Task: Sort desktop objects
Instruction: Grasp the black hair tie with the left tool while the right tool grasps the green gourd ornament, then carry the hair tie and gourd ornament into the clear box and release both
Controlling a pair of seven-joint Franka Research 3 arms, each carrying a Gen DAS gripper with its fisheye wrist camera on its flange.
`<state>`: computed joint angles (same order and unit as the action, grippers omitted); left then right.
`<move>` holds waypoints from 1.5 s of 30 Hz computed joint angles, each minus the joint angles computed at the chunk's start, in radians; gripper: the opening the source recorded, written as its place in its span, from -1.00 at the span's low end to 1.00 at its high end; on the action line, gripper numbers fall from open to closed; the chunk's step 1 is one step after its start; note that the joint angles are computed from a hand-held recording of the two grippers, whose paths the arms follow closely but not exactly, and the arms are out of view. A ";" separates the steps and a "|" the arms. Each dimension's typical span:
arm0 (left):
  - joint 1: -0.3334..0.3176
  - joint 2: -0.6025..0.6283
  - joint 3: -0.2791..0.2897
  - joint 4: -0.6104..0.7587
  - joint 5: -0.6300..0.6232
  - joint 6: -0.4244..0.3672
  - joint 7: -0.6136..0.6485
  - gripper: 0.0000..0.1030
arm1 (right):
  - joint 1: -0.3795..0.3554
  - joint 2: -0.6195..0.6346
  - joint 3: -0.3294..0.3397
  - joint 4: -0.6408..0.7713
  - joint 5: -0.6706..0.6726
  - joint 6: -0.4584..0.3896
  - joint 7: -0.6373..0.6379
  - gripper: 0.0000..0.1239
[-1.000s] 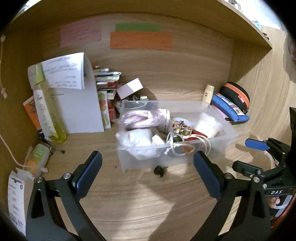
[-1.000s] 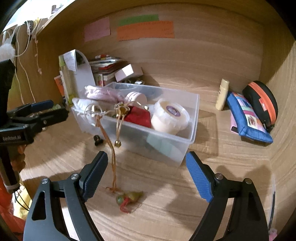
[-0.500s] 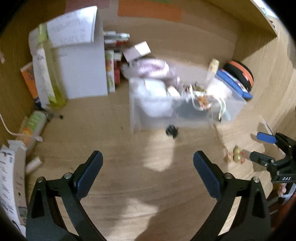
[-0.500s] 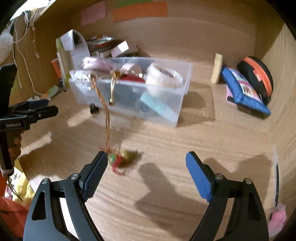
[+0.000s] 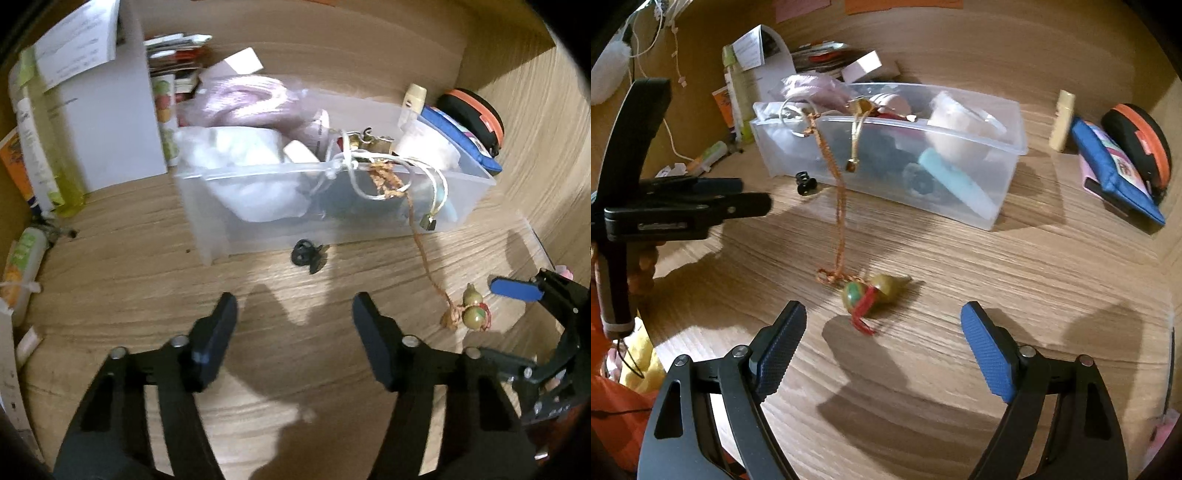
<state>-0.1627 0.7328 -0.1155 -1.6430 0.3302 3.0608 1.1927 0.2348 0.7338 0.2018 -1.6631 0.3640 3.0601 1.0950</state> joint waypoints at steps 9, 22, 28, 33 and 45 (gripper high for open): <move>0.013 0.086 -0.042 0.144 -0.022 -0.084 0.054 -0.18 | -0.013 0.007 0.022 0.031 0.029 -0.050 -0.004 0.08; -0.001 0.131 -0.026 0.213 -0.043 -0.088 0.036 -0.40 | 0.024 0.013 -0.007 0.035 0.008 -0.025 0.005 -0.49; 0.022 0.136 -0.057 0.217 -0.056 -0.088 0.073 -0.52 | -0.010 0.012 0.036 0.027 0.030 -0.008 -0.017 -0.56; 0.033 0.128 -0.071 0.197 -0.068 -0.073 0.088 -0.58 | -0.049 -0.003 0.084 0.005 0.054 0.036 -0.045 -0.56; 0.009 0.019 -0.007 0.021 -0.013 0.112 0.016 -0.58 | -0.107 -0.025 0.153 0.008 0.059 0.138 -0.055 -0.56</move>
